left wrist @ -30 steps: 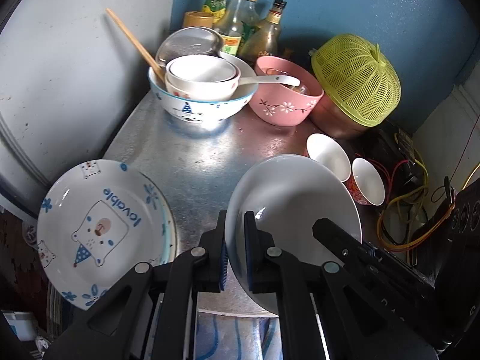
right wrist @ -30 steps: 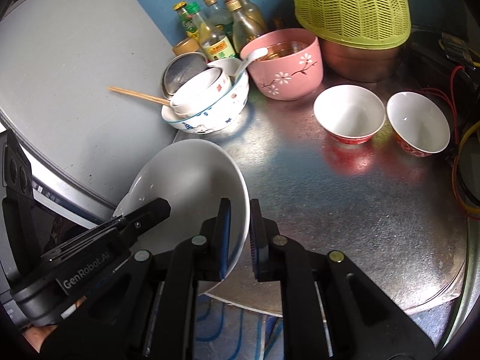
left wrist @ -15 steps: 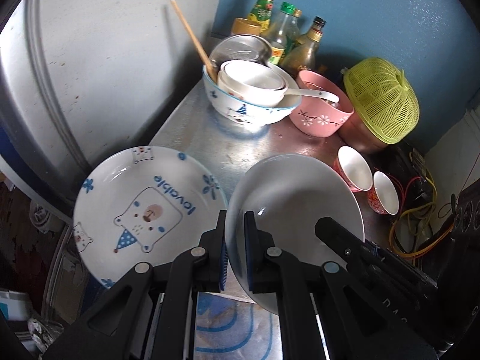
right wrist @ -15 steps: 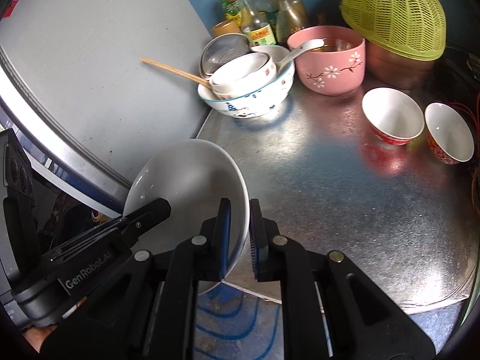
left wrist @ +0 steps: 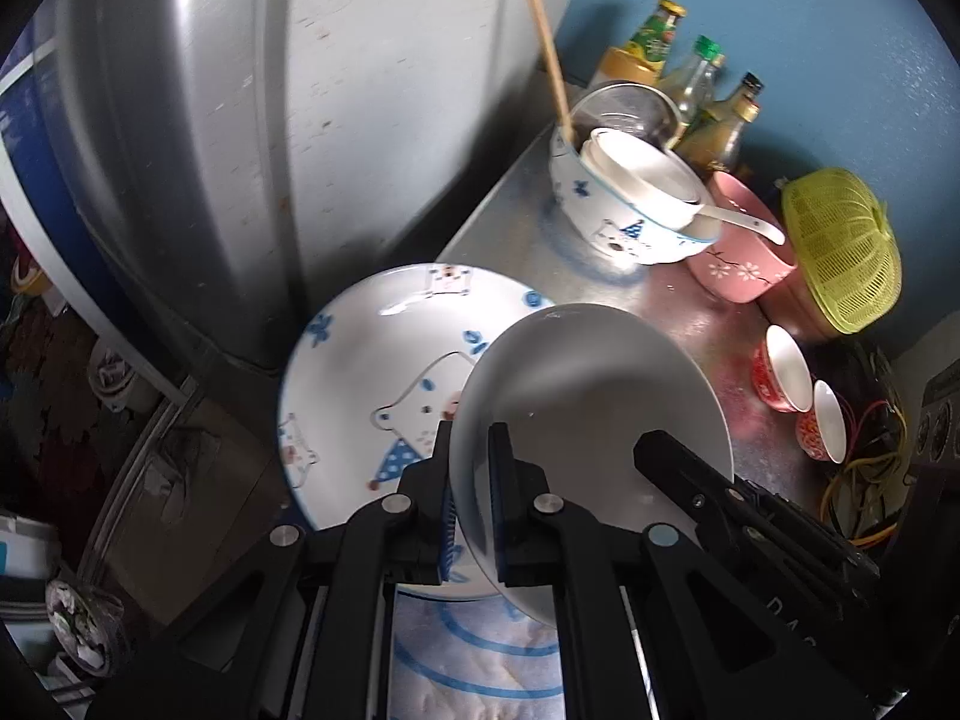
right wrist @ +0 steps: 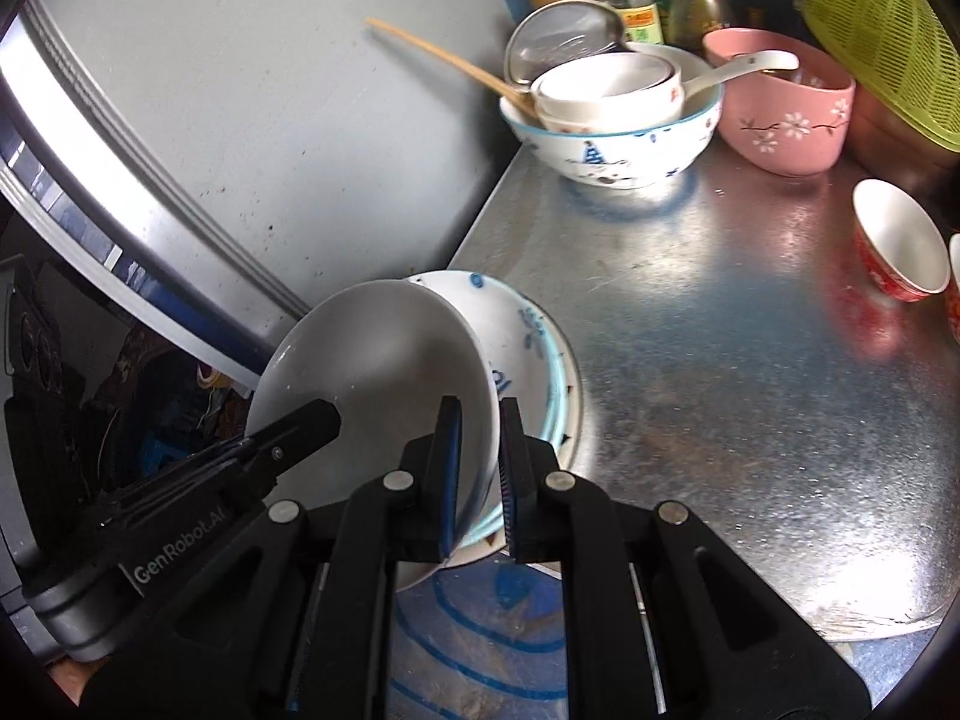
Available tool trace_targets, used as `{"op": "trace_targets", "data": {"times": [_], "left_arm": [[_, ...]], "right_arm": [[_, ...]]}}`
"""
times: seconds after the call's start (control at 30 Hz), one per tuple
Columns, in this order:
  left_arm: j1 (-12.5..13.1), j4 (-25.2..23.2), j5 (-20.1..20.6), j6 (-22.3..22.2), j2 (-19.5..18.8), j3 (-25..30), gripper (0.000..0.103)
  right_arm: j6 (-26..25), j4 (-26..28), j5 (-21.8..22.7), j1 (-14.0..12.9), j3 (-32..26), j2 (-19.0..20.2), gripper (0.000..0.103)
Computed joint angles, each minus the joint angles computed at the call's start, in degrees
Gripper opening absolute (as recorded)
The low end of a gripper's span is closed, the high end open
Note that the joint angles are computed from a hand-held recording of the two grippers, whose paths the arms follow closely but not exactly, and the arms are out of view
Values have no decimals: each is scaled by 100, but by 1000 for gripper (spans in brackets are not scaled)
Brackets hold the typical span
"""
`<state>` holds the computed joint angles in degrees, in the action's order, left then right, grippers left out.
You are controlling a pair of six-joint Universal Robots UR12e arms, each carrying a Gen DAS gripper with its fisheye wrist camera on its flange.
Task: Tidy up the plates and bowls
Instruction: 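Carry the red-and-white bowl with the right gripper toward the plate stack, then lower the bowl into the 'lovable' deep plate and open the right gripper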
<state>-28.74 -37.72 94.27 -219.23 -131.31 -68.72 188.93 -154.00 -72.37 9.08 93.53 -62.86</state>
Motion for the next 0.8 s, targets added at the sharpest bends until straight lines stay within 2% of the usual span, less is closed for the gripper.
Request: {"op": "trace_targets", "data": {"times": [0.33, 0.8], "left_arm": [[129, -118, -90, -179, 17, -202, 7], [140, -253, -154, -85, -126, -70, 7]], "right_arm": [[-165, 550, -24, 154, -310, 268, 12], [-225, 736, -53, 151, -381, 354, 13]]}}
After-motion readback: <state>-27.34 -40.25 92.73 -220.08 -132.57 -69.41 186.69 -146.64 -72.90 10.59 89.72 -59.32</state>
